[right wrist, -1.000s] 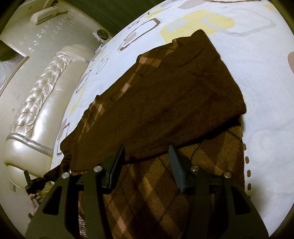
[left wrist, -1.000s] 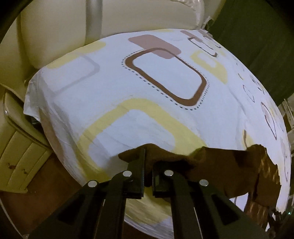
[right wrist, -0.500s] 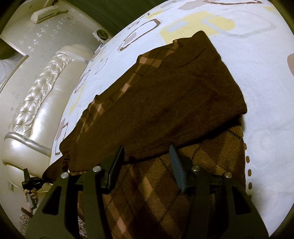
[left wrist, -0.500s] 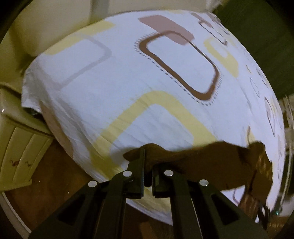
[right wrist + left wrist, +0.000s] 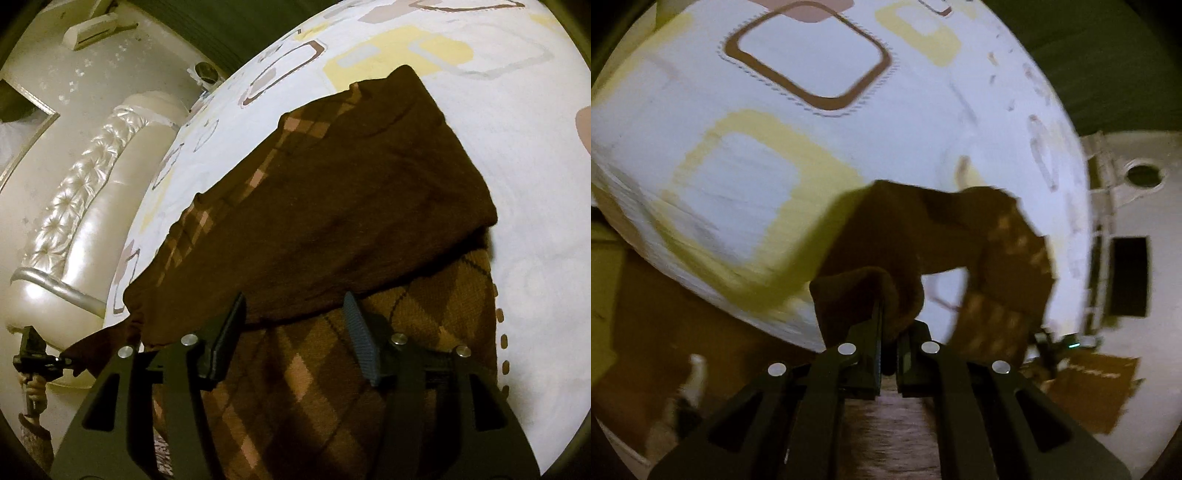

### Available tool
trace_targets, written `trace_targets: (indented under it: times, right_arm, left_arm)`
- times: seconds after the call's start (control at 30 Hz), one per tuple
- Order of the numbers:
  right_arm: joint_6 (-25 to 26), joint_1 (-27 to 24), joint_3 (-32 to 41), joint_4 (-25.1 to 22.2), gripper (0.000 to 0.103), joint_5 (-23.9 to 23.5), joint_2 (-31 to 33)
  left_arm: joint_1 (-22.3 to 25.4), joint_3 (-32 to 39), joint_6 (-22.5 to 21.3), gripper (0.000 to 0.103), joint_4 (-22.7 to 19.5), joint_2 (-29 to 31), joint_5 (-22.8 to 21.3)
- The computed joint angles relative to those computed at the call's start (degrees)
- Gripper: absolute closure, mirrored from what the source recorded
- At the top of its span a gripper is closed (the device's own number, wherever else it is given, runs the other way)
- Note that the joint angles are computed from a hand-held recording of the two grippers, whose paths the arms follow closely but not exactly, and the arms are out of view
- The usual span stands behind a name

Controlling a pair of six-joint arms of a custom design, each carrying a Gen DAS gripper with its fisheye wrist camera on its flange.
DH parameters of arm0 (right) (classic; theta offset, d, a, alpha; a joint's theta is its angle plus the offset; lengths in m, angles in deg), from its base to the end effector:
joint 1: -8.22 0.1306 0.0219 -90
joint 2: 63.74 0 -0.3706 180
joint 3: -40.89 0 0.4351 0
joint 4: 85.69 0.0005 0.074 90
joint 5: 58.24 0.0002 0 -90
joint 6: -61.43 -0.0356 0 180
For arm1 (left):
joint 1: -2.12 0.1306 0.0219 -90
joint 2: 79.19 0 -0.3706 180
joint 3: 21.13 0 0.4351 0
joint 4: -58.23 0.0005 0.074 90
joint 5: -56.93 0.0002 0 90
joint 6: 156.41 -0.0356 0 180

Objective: Fold small clothes
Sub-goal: 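Carry the held sleeve over the sweater body with the left gripper and release it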

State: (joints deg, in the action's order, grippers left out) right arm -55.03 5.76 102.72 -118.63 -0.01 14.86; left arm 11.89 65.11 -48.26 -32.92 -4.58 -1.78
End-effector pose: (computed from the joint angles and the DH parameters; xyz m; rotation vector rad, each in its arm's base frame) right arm 0.4329 -0.0003 0.2887 0.3615 2.4190 0.8627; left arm 0.3664 0.0438 0.4729 -0.6249 2.8212 -0.8261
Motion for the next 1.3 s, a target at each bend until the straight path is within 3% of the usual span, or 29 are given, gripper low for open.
trace_targets:
  times: [0.2, 0.27, 0.4, 0.5, 0.67, 1.0, 1.1, 1.3]
  right_arm:
    - [0.63, -0.97, 0.05, -0.39, 0.048, -1.02, -0.23]
    - [0.51, -1.19, -0.29, -0.34, 0.048, -1.27, -0.58]
    - [0.22, -0.94, -0.78, -0.24, 0.048, -1.08, -1.18]
    - [-0.1, -1.09, -1.13, 0.13, 0.048, -1.48, -1.52]
    - [-0.3, -1.8, -1.89, 0.36, 0.048, -2.9, -2.34]
    - [-1.47, -4.47, -3.85, 2.09, 0.048, -4.98, -4.2]
    - [-1.51, -5.37, -4.33, 2.69, 0.048, -5.98, -3.82]
    - [-1.11, -5.68, -4.82, 3.34, 0.048, -5.98, -4.43]
  left_arm:
    - [-2.98, 1.24, 12.95, 0.098, 7.28, 0.78, 8.38]
    - [-4.92, 2.32, 14.73, 0.098, 7.83, 1.79, 9.96]
    - [-12.44, 5.14, 19.46, 0.098, 9.84, 4.54, 11.2]
    - [-17.72, 6.29, 24.71, 0.098, 14.67, 6.21, 11.7]
    - [-26.2, 10.71, 28.7, 0.098, 20.8, 12.99, 12.23]
    - [-39.33, 23.17, 26.99, 0.098, 22.12, 28.82, 7.38]
    - [-40.98, 23.27, 26.62, 0.098, 23.73, 30.72, 7.24]
    - [-43.65, 23.19, 25.86, 0.095, 27.09, 33.69, 2.83]
